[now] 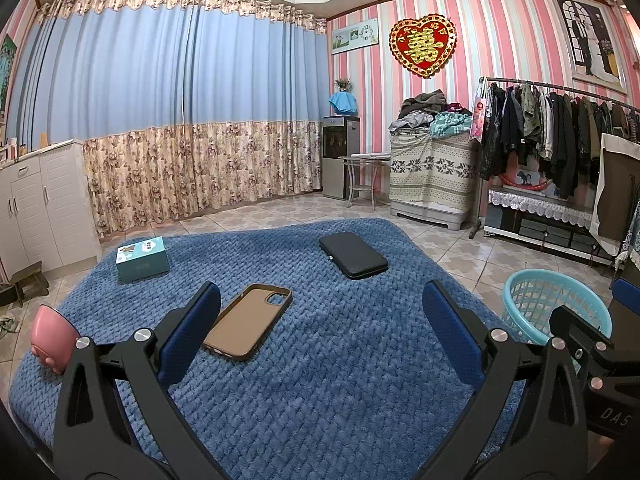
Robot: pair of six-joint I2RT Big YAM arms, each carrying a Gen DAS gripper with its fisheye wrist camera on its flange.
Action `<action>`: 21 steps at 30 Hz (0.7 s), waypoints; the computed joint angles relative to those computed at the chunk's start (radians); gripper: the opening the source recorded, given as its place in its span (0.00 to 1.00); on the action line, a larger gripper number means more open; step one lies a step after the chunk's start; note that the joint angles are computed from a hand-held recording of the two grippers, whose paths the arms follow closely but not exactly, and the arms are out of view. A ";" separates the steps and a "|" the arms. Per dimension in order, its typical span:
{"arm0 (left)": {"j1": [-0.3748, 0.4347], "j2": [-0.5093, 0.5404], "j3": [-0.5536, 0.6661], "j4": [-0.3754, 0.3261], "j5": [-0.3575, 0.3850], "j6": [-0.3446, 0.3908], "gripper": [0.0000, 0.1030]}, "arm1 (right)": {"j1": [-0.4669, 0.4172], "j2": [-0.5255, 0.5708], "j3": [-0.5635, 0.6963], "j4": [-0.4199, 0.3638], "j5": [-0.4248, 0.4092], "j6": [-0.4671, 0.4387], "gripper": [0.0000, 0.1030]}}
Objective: Collect trash
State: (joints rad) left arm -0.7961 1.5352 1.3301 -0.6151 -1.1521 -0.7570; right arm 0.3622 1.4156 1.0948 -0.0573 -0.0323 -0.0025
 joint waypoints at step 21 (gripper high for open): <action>0.002 -0.001 -0.006 0.016 -0.001 0.013 0.95 | -0.003 0.000 -0.001 0.000 -0.003 -0.001 0.96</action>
State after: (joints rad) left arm -0.7942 1.5345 1.3244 -0.5988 -1.1531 -0.7445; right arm 0.3594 1.4153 1.0939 -0.0569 -0.0348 -0.0034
